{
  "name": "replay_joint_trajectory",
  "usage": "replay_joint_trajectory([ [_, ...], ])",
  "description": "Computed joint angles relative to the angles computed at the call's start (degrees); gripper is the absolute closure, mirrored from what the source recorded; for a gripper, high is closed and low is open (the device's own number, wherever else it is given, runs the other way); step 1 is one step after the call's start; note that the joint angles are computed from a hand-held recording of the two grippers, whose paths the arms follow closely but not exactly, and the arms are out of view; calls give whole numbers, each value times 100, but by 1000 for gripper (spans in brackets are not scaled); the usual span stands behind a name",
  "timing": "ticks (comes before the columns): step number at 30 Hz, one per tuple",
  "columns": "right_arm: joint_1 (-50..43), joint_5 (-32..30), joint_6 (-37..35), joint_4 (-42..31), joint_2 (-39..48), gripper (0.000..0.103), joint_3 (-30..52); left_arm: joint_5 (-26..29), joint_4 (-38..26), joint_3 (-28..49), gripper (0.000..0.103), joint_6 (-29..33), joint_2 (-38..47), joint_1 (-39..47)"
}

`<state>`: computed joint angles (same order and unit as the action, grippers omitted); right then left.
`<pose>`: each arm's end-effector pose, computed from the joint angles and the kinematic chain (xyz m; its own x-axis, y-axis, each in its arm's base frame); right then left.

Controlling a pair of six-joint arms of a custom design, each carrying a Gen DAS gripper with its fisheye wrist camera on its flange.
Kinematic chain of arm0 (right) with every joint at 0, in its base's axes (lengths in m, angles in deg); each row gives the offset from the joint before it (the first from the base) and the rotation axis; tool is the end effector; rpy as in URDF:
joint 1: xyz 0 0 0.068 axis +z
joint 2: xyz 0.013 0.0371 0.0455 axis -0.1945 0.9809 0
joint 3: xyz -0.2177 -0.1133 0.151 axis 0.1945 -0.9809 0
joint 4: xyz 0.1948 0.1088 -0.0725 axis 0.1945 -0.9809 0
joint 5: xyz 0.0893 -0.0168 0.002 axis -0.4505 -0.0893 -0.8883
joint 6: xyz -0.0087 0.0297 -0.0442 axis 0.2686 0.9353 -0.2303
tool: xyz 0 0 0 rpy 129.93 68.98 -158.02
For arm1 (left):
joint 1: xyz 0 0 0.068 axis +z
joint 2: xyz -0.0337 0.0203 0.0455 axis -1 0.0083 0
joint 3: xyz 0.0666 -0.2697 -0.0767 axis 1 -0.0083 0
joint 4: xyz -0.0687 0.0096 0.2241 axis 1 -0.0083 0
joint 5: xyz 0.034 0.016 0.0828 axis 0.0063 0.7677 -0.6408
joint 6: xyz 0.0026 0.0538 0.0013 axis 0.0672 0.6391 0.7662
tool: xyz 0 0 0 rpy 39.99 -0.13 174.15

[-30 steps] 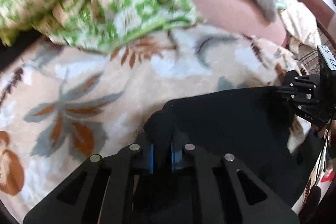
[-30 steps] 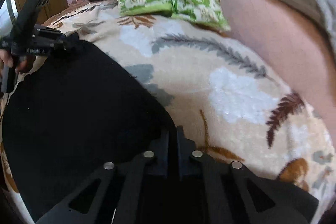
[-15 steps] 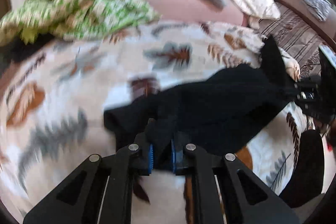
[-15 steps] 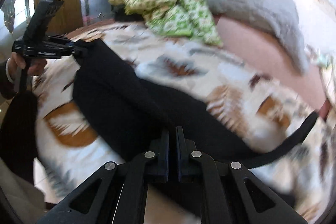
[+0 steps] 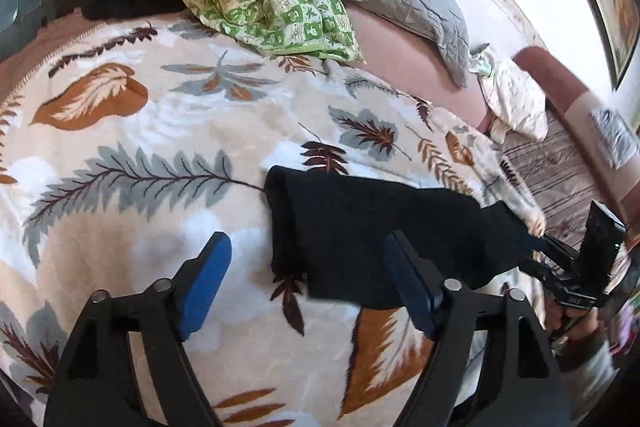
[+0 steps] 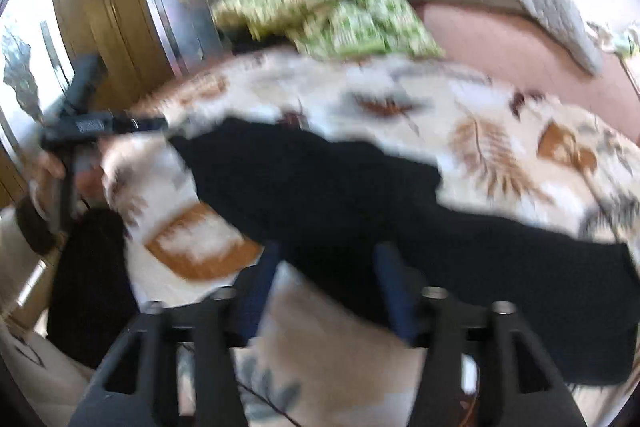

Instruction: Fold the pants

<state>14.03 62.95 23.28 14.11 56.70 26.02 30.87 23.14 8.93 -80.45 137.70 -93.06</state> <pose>0.2190 0.1013 0.1467 -0.7094 -0.0376 -0.7038 -0.2082 0.9652 0.1583 0.3932 -0.0444 0.1189 -0.7830 0.1278 -0.6087 0.4478 0.7950 -0.4092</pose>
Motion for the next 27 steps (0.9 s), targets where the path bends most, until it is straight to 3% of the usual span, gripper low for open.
replay_joint_trajectory([
  [2,-146,272,-58,-121,143,34,303,63,-240,206,19,29,132,-48],
  [5,-673,257,159,-278,813,34,879,-380,-657,521,19,221,388,-374],
  [9,-1403,-780,467,-432,2146,34,1746,-858,-821,765,22,419,702,-818],
  [10,-1448,-969,441,-465,2372,53,1904,-992,-823,802,29,454,740,-921],
  [11,-1386,-824,418,-530,2534,70,2056,-1148,-865,876,52,513,771,-1021],
  [12,-1322,-548,406,-440,2533,91,2029,-1355,-879,919,68,551,765,-1092],
  [13,-1379,-601,466,-241,2466,93,1935,-1543,-828,941,71,595,756,-1130],
  [16,-1659,-838,1000,696,2264,94,1457,-1354,-859,1076,79,495,752,-1002],
  [20,-1332,-393,934,190,3056,91,2127,-1587,-744,1088,80,354,939,-1001],
  [23,-1219,-117,1082,459,3115,82,2004,-1717,-539,842,78,338,778,-1062],
  [26,-1471,-596,1341,539,2335,58,1313,-1799,-339,572,75,175,440,-1027],
  [27,-1525,-412,1423,730,1750,49,746,-1789,-190,423,75,113,302,-997],
])
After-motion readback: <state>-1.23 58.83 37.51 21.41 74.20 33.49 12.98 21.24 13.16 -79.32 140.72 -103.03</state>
